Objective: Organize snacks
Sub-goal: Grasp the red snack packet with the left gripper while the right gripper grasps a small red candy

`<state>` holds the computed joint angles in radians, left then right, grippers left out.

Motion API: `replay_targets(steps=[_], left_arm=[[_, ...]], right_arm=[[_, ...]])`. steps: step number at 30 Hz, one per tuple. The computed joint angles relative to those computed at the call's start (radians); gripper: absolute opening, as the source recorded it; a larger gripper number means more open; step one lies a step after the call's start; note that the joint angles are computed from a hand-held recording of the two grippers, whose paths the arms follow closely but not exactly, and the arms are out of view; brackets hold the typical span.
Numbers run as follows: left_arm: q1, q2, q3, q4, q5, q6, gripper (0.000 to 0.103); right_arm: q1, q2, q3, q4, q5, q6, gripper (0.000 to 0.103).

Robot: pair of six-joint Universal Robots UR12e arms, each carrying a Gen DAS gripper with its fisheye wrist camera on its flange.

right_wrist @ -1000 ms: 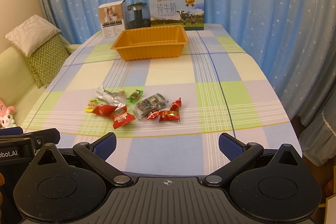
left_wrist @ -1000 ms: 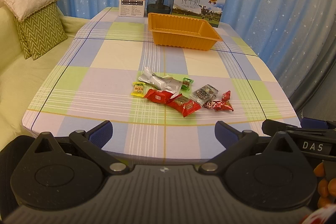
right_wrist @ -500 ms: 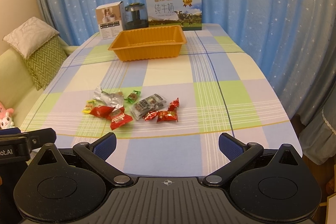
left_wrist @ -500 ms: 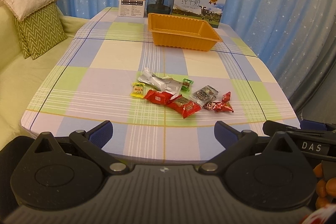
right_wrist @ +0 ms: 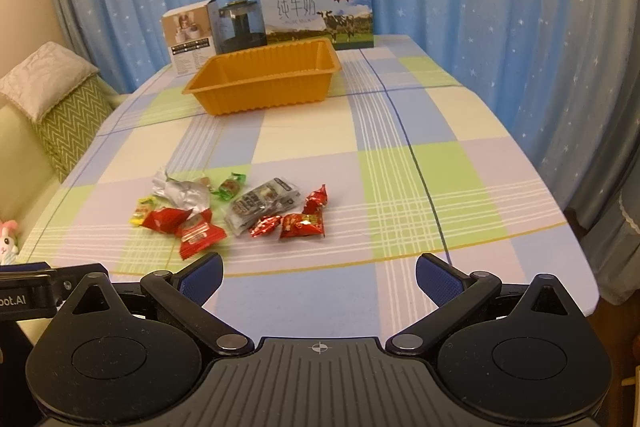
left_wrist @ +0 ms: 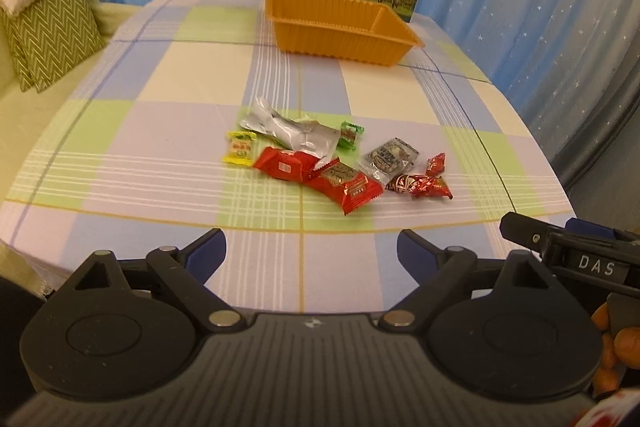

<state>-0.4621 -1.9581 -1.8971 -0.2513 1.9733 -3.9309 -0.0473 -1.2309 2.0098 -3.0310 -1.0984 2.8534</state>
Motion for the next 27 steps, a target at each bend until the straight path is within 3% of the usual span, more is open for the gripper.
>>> replay_targets(steps=[3,6,13,20,24,27], left_arm=[[0.012,-0.020,0.015,0.008,-0.018,-0.002,0.088],[0.025,-0.043,0.033,0.018,-0.036,-0.011,0.086],[0.050,-0.110,0.092,0.040,-0.078,-0.063,0.081],[0.070,-0.164,0.139,0.025,-0.103,-0.160,0.062],[0.076,-0.178,0.148,0.017,-0.105,-0.173,0.054],[0.074,-0.173,0.142,0.007,-0.094,-0.145,0.034]], right_arm=[[0.003,0.024,-0.016,-0.002,-0.007,0.008,0.102],[0.005,0.048,-0.039,0.012,-0.013,0.016,0.093],[0.015,0.107,-0.096,0.028,-0.038,0.033,0.086],[0.018,0.144,-0.129,0.027,-0.034,0.060,0.086],[0.020,0.152,-0.136,0.032,-0.032,0.059,0.086],[0.022,0.155,-0.136,0.031,-0.025,0.039,0.086]])
